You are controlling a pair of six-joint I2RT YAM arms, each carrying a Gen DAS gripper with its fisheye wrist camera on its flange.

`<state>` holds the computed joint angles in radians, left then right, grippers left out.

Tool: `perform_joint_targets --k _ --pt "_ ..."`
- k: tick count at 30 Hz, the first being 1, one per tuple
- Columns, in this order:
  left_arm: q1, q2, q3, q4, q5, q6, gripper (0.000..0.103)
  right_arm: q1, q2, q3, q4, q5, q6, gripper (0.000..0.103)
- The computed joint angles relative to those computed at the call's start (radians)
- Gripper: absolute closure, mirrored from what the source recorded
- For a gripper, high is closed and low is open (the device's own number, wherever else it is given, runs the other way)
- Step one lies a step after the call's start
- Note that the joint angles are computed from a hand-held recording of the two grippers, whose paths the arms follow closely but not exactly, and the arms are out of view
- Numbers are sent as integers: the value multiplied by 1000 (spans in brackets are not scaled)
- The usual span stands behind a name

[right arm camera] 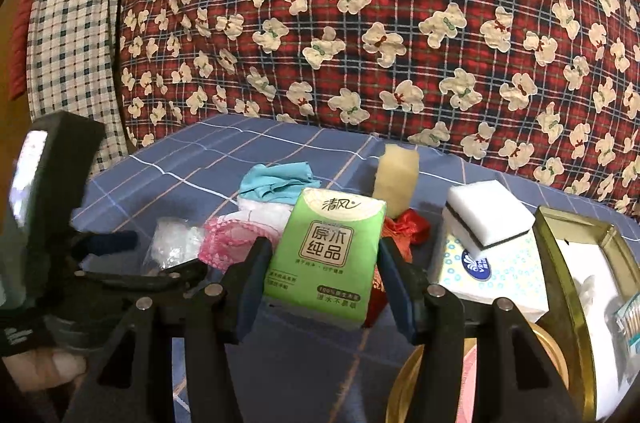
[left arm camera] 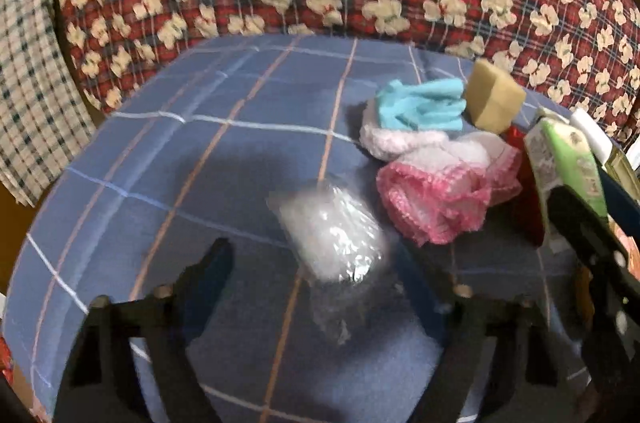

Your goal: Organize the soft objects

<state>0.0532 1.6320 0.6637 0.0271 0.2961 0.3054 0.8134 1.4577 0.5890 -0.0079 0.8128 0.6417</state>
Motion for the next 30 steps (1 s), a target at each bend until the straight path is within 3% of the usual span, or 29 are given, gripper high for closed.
perform_joint_targets --k 2,4,8,23,30 --pt "-3 13 13 -21 10 10 43 -7 -5 -4 5 -7 -2 46" --pt "-7 2 3 -18 25 24 74 -6 -7 -8 14 -7 -5 46" --pt "-1 -8 -1 -23 55 33 88 -3 -12 -14 24 0 -10 46" --pt "32 -145 -139 166 81 -1 90 1 -25 -28 45 -3 -15 46" --pt "57 -209 -209 264 120 -65 91 41 7 -4 48 77 -58 46"
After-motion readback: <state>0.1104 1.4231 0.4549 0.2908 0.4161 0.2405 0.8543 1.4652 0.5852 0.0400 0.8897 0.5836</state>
